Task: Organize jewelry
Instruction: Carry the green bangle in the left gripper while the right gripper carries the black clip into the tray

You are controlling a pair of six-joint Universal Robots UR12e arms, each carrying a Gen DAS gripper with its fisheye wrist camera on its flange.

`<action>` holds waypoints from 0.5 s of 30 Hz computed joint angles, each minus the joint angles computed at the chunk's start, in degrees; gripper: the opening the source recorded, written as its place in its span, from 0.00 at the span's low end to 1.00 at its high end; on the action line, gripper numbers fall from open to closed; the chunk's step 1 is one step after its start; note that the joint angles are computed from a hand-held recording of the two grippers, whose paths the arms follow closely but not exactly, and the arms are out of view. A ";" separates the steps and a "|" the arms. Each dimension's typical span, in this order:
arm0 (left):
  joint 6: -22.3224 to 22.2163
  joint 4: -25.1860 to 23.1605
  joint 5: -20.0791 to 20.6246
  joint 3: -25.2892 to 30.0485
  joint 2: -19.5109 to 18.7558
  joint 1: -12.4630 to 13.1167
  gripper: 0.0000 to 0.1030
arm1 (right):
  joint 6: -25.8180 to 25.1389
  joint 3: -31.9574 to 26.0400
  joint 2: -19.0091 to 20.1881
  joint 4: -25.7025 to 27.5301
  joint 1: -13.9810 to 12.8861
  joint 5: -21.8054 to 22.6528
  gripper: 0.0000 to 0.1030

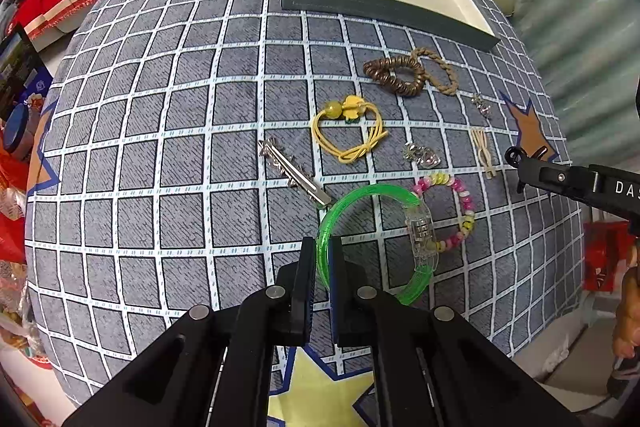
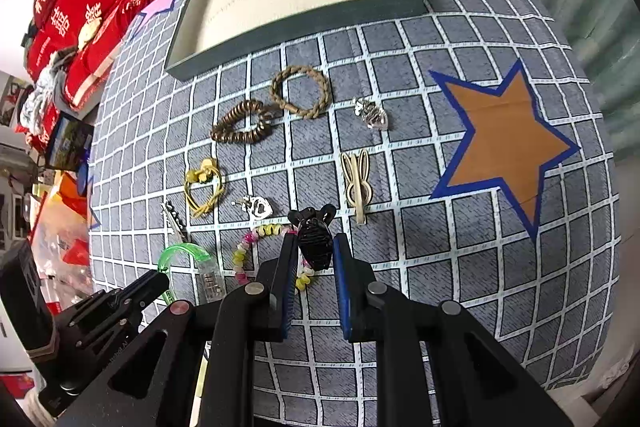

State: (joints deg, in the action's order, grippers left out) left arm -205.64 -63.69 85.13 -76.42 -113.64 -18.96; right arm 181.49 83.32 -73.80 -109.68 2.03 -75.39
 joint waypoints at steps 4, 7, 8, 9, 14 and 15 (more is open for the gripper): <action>0.51 0.44 -0.86 0.06 0.71 1.21 0.15 | -0.03 -1.70 0.74 0.27 -0.41 0.46 0.19; 0.56 1.70 -0.48 1.38 0.17 1.22 0.15 | -0.49 -3.81 1.87 0.32 -0.76 1.04 0.19; 0.56 1.86 -0.07 2.69 -0.53 1.22 0.15 | -0.90 -4.80 2.44 0.46 -0.87 1.40 0.19; 0.40 1.83 0.31 4.23 -1.37 1.27 0.15 | -1.49 -5.95 3.13 0.63 -0.95 1.80 0.19; -1.39 3.83 1.74 4.60 -1.34 2.41 0.15 | -4.26 -12.30 7.10 2.53 -1.18 3.07 0.19; -1.70 4.04 1.85 5.10 -1.61 2.76 0.15 | -4.60 -13.78 8.05 3.01 -1.27 3.47 0.19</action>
